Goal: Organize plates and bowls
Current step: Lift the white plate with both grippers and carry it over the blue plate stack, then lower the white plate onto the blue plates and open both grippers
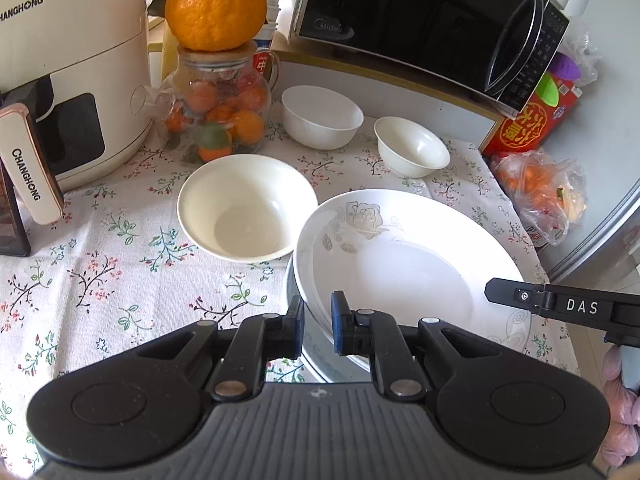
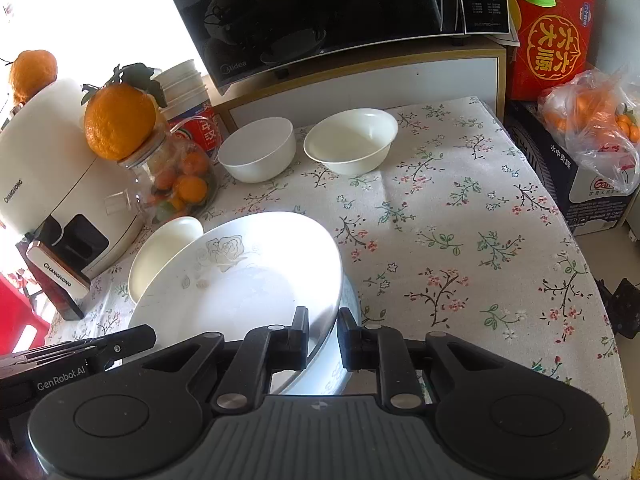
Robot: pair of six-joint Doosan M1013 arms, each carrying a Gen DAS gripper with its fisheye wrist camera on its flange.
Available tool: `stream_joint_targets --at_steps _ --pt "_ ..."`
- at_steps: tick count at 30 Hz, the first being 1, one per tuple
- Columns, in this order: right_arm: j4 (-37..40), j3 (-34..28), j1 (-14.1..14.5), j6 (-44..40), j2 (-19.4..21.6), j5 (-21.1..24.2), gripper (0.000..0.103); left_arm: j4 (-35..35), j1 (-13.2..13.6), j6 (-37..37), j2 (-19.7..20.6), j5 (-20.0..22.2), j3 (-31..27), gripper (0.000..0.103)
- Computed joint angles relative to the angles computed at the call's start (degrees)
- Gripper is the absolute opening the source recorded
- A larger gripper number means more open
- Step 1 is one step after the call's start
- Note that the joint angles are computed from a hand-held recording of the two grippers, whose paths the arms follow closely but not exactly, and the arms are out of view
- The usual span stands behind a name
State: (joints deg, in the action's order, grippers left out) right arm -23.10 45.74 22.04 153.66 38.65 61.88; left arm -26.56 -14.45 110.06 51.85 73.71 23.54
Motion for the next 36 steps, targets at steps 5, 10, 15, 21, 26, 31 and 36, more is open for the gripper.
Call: stream_joint_targets --at_steps 5,10,15,21,26,31,36 --pt "0.94 -1.75 0.26 -2.73 1.3 1.87 0.014 1.5 -0.11 1.03 -0.42 -0.32 1.29 0.012" --pt "0.98 -3.21 0.37 -3.85 2.3 4.2 0.014 1.95 -0.16 2.42 -1.18 -0.75 3.04 0.012" --pt "-1.46 -4.74 0.87 -5.61 3.31 6.53 0.014 2.7 -0.43 3.02 -0.81 0.24 2.56 0.013" --pt "-2.38 -6.18 1.05 -8.05 4.29 8.9 0.014 3.76 -0.73 3.92 -1.17 -0.2 3.27 0.013" --pt "-3.17 -7.43 1.28 -9.53 5.03 10.58 0.014 4.87 -1.08 5.61 -2.09 -1.92 5.08 0.013" --pt "-3.92 -8.64 1.5 -11.21 5.79 12.34 0.014 6.11 -1.44 7.19 -2.86 -3.47 6.5 0.013" --pt "-4.7 -10.55 1.78 -13.67 6.94 14.74 0.014 7.34 -1.75 8.38 -3.23 -4.44 7.11 0.014"
